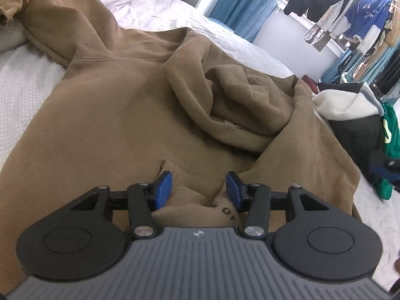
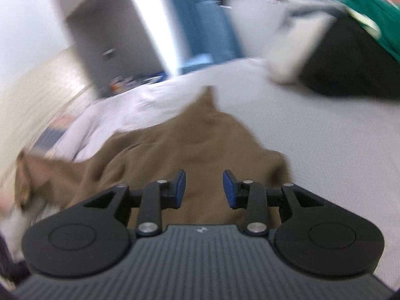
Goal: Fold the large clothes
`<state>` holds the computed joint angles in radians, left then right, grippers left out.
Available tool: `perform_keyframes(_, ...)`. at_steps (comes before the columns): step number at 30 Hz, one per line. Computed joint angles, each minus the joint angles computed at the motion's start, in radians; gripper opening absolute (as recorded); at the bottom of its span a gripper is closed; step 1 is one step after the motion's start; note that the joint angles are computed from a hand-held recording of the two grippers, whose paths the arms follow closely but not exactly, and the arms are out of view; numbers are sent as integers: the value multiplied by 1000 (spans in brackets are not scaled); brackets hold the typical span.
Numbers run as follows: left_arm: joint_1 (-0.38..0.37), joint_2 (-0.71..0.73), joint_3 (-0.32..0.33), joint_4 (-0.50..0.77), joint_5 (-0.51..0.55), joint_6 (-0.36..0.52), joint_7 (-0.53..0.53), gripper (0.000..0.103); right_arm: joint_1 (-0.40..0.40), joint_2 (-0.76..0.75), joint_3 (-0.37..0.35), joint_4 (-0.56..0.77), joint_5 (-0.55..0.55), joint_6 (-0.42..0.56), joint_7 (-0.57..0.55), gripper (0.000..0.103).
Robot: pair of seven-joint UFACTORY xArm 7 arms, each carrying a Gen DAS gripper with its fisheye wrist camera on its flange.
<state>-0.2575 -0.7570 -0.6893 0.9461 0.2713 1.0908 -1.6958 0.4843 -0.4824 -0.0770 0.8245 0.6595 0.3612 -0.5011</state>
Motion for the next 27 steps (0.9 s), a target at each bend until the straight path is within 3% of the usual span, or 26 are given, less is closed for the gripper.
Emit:
perform_keyframes(4,-7,-94,20,-49,-17,-34,-65,54,86,41,-33,14,62,89,-139,36)
perform_keyframes(9,32,-269,9,-77,-58,21,-157,54,-16,154,50,60,-16,254,-32,34)
perform_keyframes(12,63,-320,-2,-57,-99,99,-168,54,-58,187,94,46,-39,240,-39,32)
perform_keyframes(15,77,-335,-6,-49,-145,124,-155,54,-87,194,113,73,-47,267,-14,34)
perform_keyframes(21,68,-385,-24,-122,-212,-24,-189,57,-92,162,109,55,38,276,-47,37)
perform_keyframes(24,68,-389,-30,-126,-220,-33,-180,64,-84,167,115,62,71,260,-52,37)
perform_keyframes(27,55,-403,-36,-134,-228,-38,-171,65,-94,173,134,59,37,230,-27,35)
